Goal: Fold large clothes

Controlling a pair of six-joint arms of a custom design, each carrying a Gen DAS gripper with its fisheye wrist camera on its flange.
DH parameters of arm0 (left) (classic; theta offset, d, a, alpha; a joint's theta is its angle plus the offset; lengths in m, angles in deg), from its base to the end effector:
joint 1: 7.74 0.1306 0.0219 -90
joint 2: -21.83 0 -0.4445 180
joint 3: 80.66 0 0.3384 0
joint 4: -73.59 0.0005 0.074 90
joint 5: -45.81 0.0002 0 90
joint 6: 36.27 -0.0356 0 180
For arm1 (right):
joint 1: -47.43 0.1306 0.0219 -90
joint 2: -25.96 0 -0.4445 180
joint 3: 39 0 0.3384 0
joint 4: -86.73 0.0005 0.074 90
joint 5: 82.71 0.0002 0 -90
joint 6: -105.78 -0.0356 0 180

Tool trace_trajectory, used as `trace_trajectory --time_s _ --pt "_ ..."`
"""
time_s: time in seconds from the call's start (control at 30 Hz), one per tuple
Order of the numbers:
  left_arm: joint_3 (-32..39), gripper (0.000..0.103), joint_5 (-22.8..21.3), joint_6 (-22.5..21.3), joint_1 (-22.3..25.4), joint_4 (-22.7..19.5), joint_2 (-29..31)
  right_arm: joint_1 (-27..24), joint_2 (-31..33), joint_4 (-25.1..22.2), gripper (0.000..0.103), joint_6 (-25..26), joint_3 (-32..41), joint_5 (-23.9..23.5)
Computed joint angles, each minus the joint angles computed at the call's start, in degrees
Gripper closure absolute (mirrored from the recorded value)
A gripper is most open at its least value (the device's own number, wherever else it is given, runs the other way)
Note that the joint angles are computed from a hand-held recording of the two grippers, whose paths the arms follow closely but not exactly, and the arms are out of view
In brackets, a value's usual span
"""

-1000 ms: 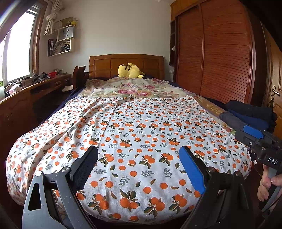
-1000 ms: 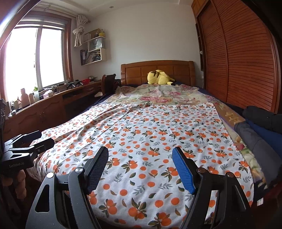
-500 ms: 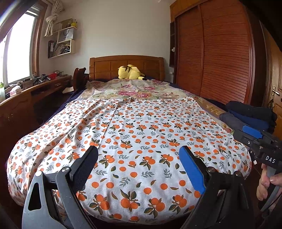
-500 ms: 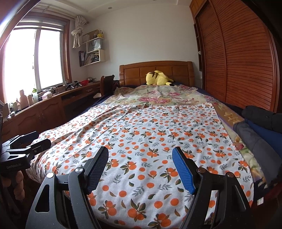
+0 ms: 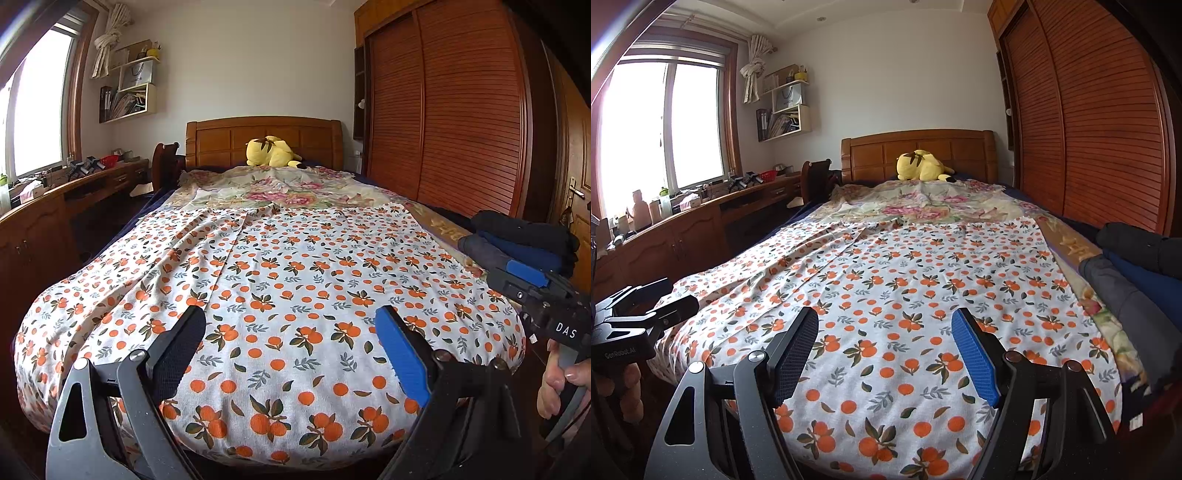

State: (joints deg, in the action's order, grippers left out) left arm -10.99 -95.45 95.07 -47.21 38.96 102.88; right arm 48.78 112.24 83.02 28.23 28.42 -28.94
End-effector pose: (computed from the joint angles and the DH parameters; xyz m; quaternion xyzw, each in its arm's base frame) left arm 0.2885 -0.2022 0.4335 -0.1756 0.8332 0.0865 0.5171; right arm 0.4075 0.0301 0.4252 -0.2663 0.7641 0.2064 0.5501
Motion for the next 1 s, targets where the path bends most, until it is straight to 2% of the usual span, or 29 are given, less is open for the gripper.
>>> trace_trajectory --time_s 1.0 --pt "0.4 0.010 0.1 1.1 0.0 -1.4 0.2 0.5 0.1 0.6 0.027 -0.8 -0.3 1.1"
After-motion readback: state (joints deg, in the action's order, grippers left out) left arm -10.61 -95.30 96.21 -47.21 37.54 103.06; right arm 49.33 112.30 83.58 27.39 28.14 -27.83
